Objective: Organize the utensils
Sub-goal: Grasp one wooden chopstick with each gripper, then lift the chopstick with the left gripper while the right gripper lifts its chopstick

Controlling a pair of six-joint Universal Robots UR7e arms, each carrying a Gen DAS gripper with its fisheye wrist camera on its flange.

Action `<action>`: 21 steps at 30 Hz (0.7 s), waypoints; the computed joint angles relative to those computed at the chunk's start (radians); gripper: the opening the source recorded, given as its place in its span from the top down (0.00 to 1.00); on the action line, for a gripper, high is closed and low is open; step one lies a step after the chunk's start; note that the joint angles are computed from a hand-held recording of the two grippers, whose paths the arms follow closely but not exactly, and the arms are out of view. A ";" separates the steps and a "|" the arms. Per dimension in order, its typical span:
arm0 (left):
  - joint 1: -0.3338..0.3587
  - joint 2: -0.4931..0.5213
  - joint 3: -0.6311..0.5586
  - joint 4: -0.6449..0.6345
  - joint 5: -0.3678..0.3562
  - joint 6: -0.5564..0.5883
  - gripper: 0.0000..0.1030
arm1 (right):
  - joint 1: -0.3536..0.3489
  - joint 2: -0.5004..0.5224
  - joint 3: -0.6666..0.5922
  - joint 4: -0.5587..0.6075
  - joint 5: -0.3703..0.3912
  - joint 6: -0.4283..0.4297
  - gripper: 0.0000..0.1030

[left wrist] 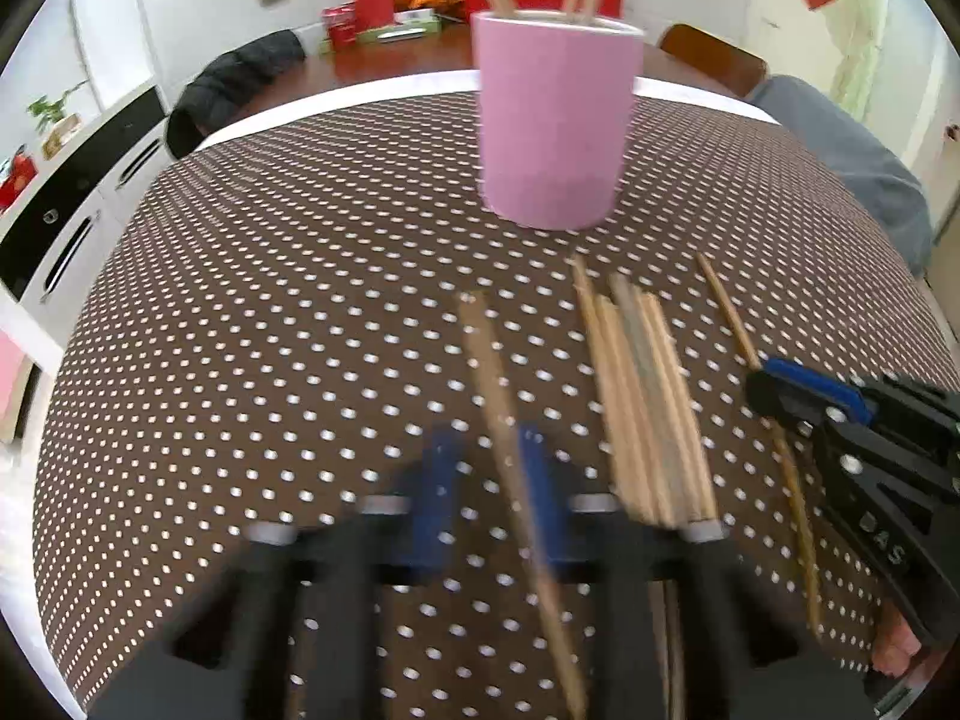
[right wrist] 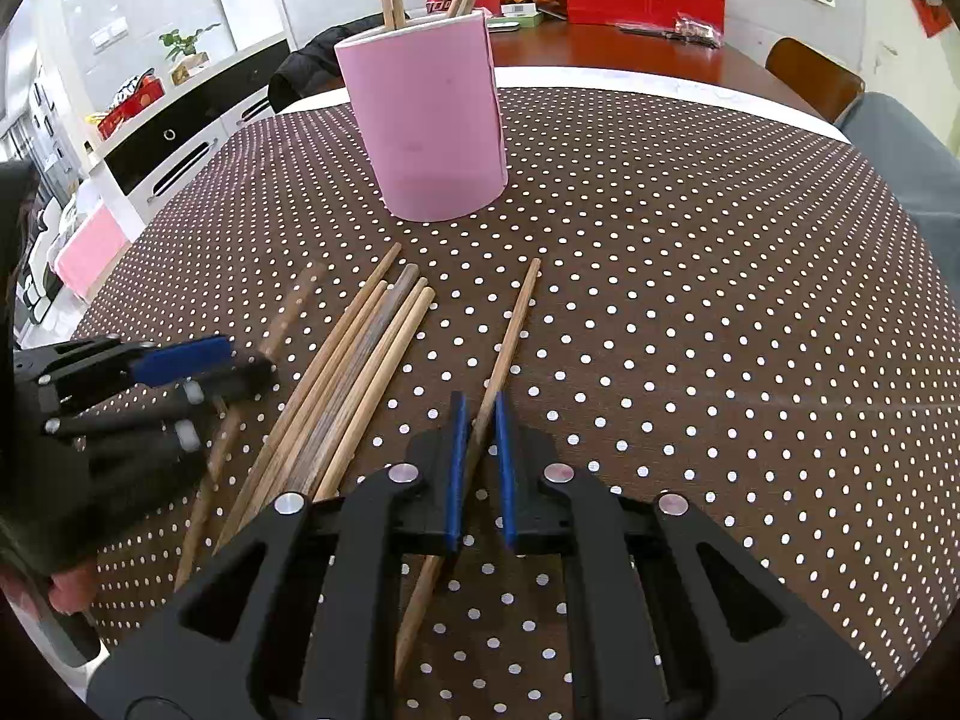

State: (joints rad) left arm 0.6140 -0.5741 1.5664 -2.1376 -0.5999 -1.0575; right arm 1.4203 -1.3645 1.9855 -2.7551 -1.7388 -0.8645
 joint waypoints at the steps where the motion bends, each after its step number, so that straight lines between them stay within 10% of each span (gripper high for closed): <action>1: 0.003 -0.002 0.003 -0.021 -0.005 0.013 0.93 | -0.002 0.000 -0.002 0.004 0.002 0.005 0.92; 21: -0.053 -0.050 0.136 -0.345 0.064 0.157 0.94 | 0.041 -0.050 0.012 -0.041 0.002 0.087 0.95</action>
State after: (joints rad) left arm 0.5608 -0.6238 1.7028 -2.4821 -0.5360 -0.9007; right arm 1.4617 -1.4143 1.9977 -2.7962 -1.7373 -0.7776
